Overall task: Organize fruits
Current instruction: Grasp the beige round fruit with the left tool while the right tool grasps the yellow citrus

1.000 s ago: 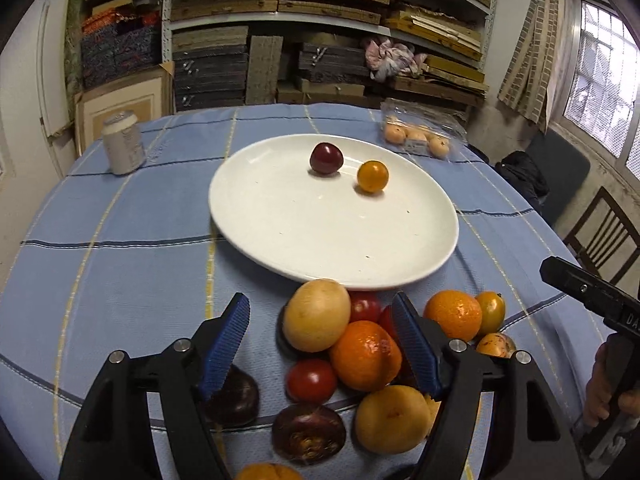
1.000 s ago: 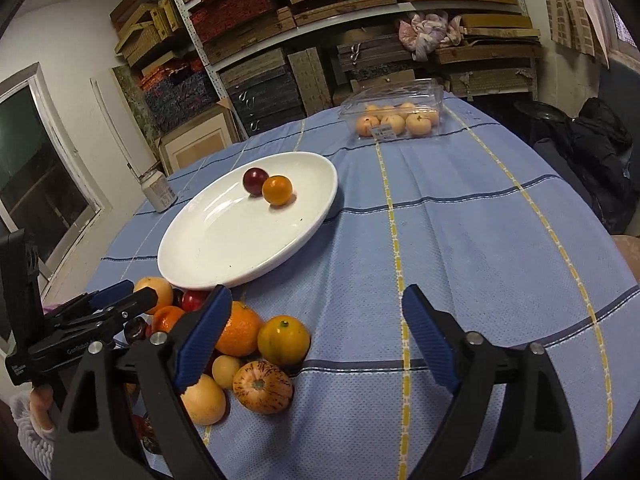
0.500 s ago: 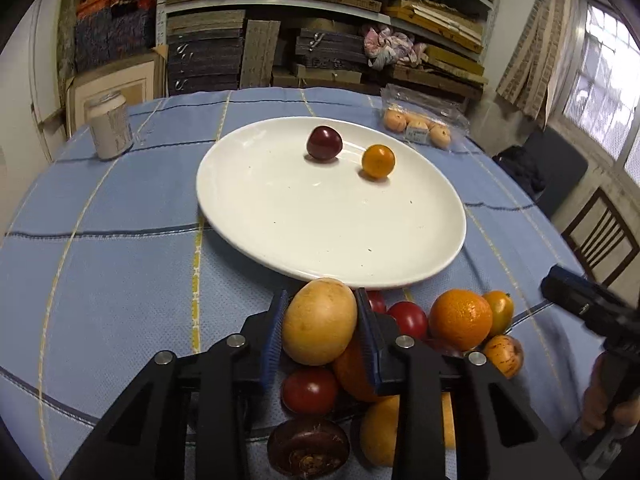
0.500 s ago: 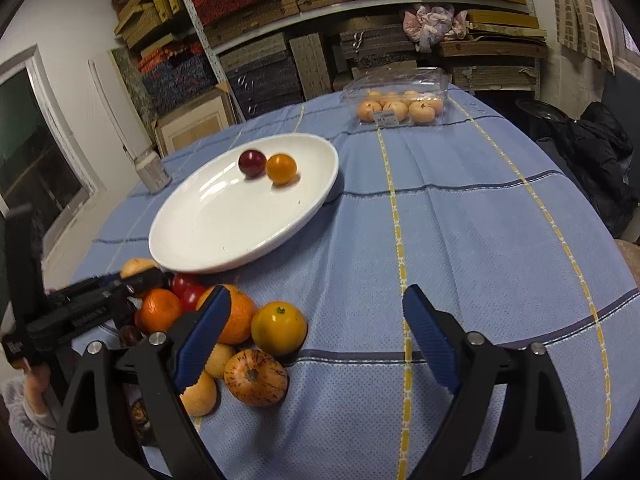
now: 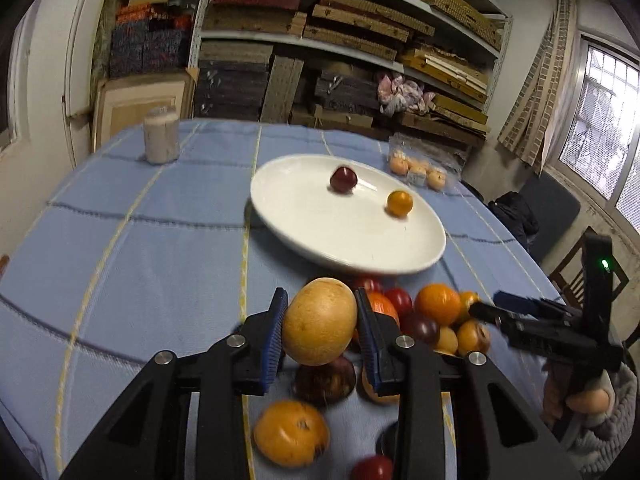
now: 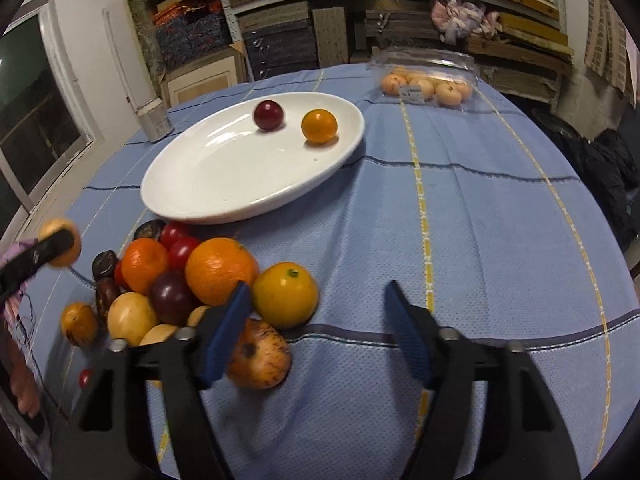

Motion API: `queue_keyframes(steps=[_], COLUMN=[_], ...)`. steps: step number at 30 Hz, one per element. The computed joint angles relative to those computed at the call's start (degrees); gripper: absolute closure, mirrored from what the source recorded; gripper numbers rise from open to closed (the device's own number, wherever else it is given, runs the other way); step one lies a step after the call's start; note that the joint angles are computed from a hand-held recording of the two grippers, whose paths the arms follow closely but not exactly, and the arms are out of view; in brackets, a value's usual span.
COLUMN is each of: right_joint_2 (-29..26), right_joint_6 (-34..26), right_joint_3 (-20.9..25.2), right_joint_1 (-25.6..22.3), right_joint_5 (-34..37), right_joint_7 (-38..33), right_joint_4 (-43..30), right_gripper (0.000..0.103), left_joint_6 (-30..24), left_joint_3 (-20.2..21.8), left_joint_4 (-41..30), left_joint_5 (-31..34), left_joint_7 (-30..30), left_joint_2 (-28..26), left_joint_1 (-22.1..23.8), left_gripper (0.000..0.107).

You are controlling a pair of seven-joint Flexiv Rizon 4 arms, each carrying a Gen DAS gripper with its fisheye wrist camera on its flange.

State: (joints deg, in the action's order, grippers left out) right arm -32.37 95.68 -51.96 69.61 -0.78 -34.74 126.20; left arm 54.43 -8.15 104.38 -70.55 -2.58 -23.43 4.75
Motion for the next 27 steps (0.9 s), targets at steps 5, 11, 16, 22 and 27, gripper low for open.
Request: queue_keyframes(steps=[5,11,16,22,27], right_joint_2=[0.02,-1.32,-0.75,-0.38,0.11], right_joint_6=[-0.84,-0.21,1.12,1.89,2.65], right_joint_3=[3.4,3.62,6.41,8.52,10.33], right_joint_1=[-3.31,-3.97,-6.34,-8.14,-9.67], right_joint_5=[-1.16,-3.21,-1.98,-1.16,-0.51], right_joint_7=[-1.02,-2.05,-2.21,-2.21,-2.46], right_joint_4=[-1.82,-3.08,-3.28,-3.54,-3.47], right_gripper=[0.041,0.065,0.064,0.064,0.064], left_joint_6=[-1.22,-1.21,0.06,5.2,6.22], left_joint_3=[-0.14,0.64,0.63,0.83,0.98], left_joint_4=[0.81,0.34,1.29,2.55,1.39], left_joint_5=[-1.1,1.35,3.91,6.7,12.78], left_joint_7=[1.91,0.66,0.1,2.07,-3.52], left_joint_2=[0.79,0.04,-0.07,-0.72,-2.54], left_joint_1=[0.17,-0.45,0.11,-1.55,-0.48], left_gripper=[0.073,0.073,0.072,0.052,0.048])
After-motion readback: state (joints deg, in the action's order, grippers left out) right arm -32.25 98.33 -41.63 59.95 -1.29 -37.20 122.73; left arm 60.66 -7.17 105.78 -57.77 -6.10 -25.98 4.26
